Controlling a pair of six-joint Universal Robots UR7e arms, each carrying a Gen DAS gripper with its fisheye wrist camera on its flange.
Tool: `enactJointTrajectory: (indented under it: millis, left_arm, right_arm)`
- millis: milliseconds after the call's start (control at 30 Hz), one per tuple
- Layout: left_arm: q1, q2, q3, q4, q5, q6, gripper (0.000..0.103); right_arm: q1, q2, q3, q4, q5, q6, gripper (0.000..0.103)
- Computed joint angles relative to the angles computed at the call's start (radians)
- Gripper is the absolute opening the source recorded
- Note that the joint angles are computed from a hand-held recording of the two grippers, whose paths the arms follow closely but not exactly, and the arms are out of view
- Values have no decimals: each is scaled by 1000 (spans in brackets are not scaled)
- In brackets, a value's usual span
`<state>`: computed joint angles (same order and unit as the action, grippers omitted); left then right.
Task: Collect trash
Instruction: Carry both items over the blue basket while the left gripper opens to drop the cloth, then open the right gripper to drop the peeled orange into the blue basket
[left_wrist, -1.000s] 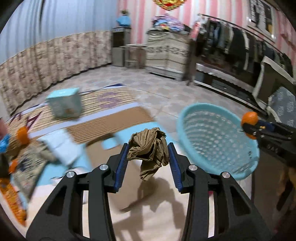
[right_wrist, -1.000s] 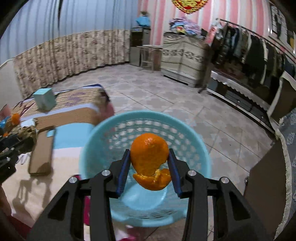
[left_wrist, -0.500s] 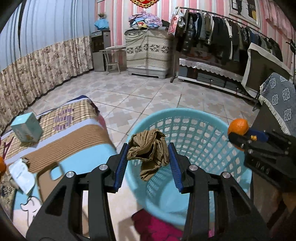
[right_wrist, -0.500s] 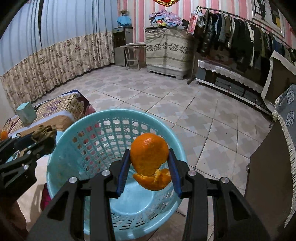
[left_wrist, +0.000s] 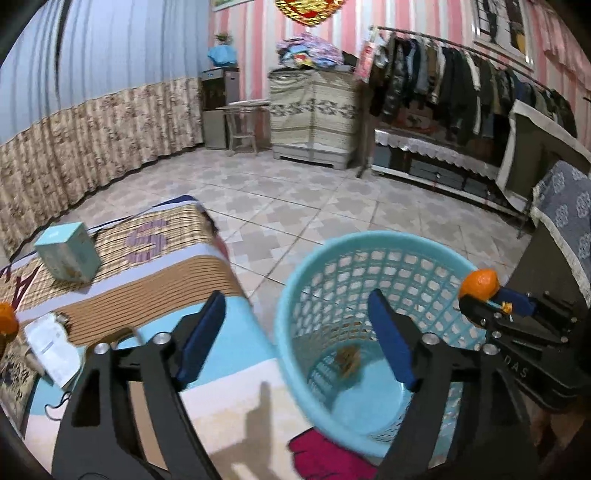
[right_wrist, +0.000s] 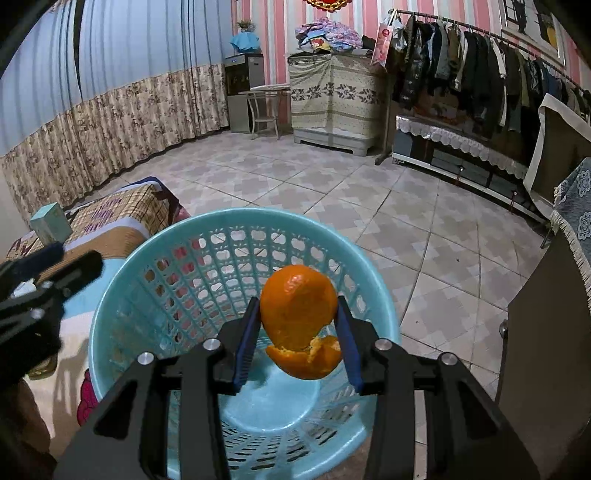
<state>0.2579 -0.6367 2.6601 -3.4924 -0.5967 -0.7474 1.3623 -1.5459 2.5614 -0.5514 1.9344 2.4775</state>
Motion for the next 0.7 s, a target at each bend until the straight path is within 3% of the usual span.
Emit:
enactJointTrajectory:
  millis: [467, 567, 700]
  left_arm:
    - [-70, -111, 97, 185, 59, -205, 93]
    - [-92, -174, 117, 284, 70, -253, 95]
    - [-123, -281, 155, 415, 78, -328, 96]
  right_arm:
    - [49, 95, -7, -88, 45, 24, 45]
    - [69, 92, 7, -140, 71, 37, 76]
    - [147, 90, 14, -189, 151, 32, 84]
